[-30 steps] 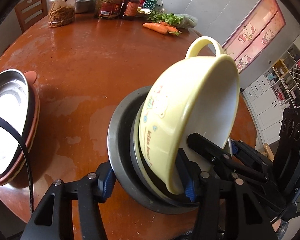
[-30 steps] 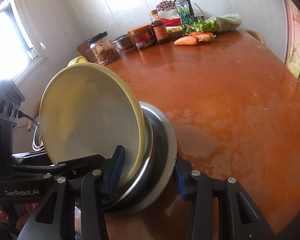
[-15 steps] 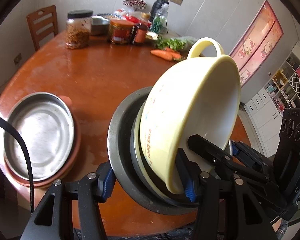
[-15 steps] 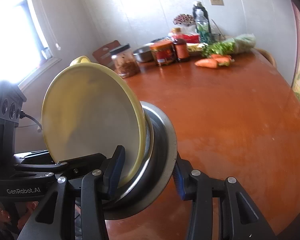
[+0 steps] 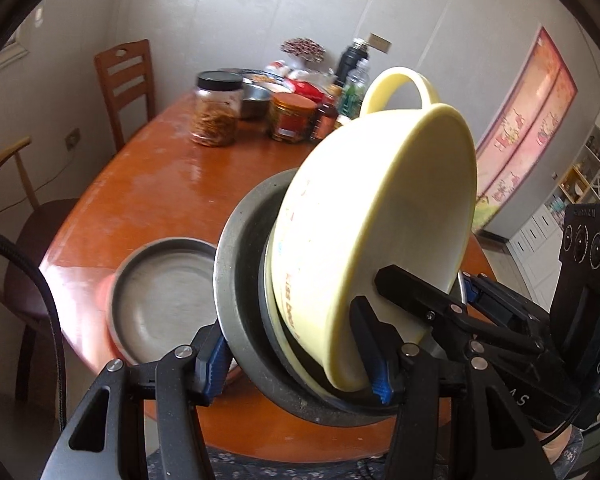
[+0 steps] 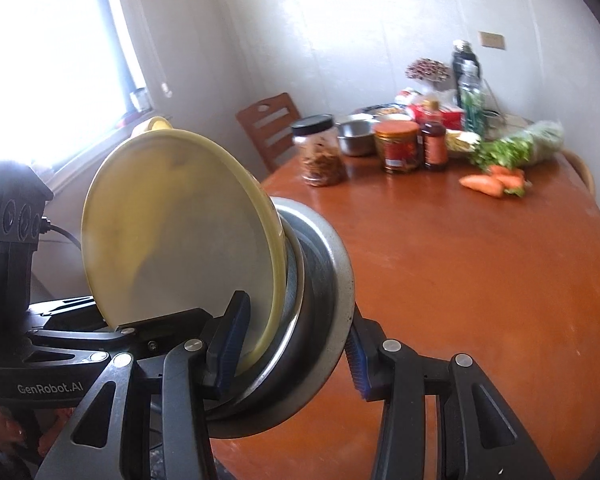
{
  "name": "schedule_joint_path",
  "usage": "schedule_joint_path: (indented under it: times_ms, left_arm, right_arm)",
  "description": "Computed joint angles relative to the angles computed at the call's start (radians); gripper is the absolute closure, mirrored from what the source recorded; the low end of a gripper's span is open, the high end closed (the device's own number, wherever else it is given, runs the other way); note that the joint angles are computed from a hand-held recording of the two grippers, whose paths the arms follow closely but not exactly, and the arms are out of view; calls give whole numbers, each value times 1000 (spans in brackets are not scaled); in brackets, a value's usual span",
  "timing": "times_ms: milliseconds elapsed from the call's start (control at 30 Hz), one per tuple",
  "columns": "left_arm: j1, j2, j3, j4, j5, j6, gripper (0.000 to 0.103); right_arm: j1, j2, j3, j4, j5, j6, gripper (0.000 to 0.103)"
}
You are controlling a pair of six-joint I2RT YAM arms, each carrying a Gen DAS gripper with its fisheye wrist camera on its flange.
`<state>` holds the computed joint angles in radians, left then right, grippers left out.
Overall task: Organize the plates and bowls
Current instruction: 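Lift the nested basin stack and carry it toward the pan stack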
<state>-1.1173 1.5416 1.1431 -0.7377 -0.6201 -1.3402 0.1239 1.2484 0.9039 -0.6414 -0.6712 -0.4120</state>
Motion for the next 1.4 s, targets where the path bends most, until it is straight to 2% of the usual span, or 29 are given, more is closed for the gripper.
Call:
schedule_joint_path:
  times_ms: [200, 567, 1067, 1400]
  left_arm:
    - [17, -96, -77, -49, -21, -40, 47]
    - [85, -228, -248, 8, 5, -38, 47]
    - [153, -251, -392, 163, 86, -7, 47]
    - [164, -241, -431, 215, 105, -9, 47]
  right_arm:
    - [152, 33, 18, 73, 53, 90, 57]
    - [330, 156, 37, 214, 133, 194, 57]
    - [393, 275, 31, 282, 187, 221, 56]
    - [403, 308, 23, 301, 198, 219, 56]
